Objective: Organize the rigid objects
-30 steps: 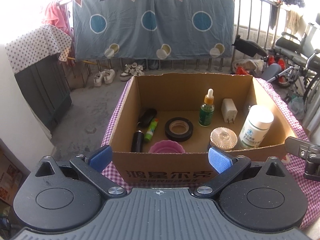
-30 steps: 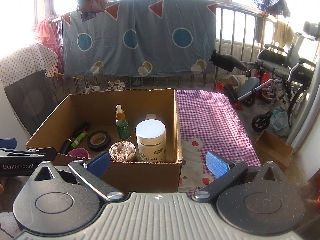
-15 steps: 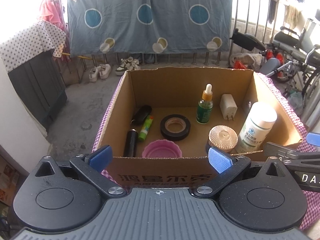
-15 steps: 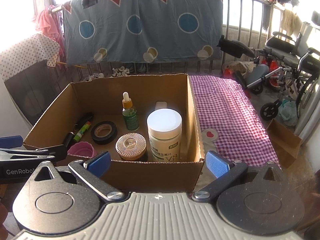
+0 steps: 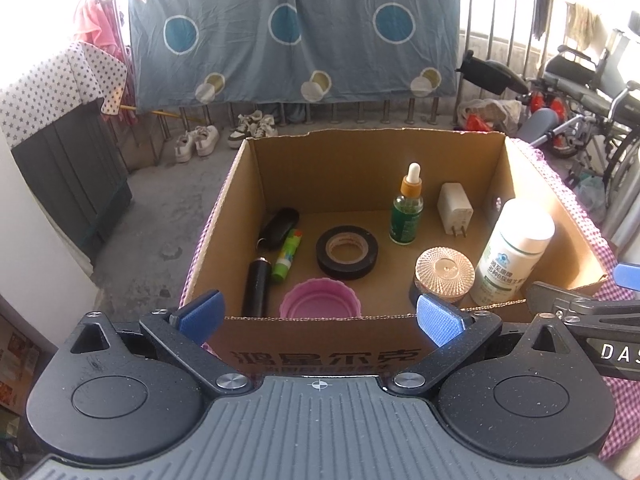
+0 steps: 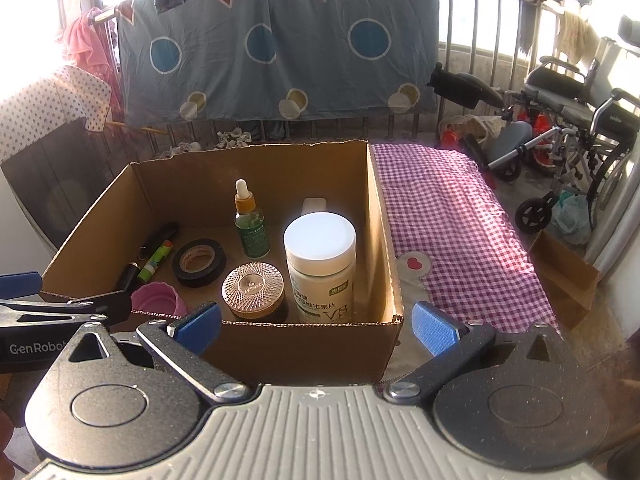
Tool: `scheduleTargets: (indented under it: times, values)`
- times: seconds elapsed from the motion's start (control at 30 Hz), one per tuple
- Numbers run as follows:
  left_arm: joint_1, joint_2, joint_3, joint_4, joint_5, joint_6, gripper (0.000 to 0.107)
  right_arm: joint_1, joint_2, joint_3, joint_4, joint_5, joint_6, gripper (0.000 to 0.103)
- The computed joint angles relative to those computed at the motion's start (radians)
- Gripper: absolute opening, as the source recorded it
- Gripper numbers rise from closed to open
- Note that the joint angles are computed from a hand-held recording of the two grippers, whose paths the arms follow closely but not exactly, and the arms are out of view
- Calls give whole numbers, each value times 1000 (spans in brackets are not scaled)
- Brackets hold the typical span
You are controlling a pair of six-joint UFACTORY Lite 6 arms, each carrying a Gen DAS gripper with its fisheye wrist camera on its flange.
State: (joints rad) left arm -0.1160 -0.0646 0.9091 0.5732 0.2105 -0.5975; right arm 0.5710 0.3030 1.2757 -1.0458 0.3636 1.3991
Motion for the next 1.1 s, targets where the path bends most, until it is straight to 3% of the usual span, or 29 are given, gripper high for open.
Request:
scheduleTargets:
  times: [1.1]
  values:
    - [-16, -25, -18, 89, 8, -101, 102, 9, -18, -14, -25, 16, 24, 103]
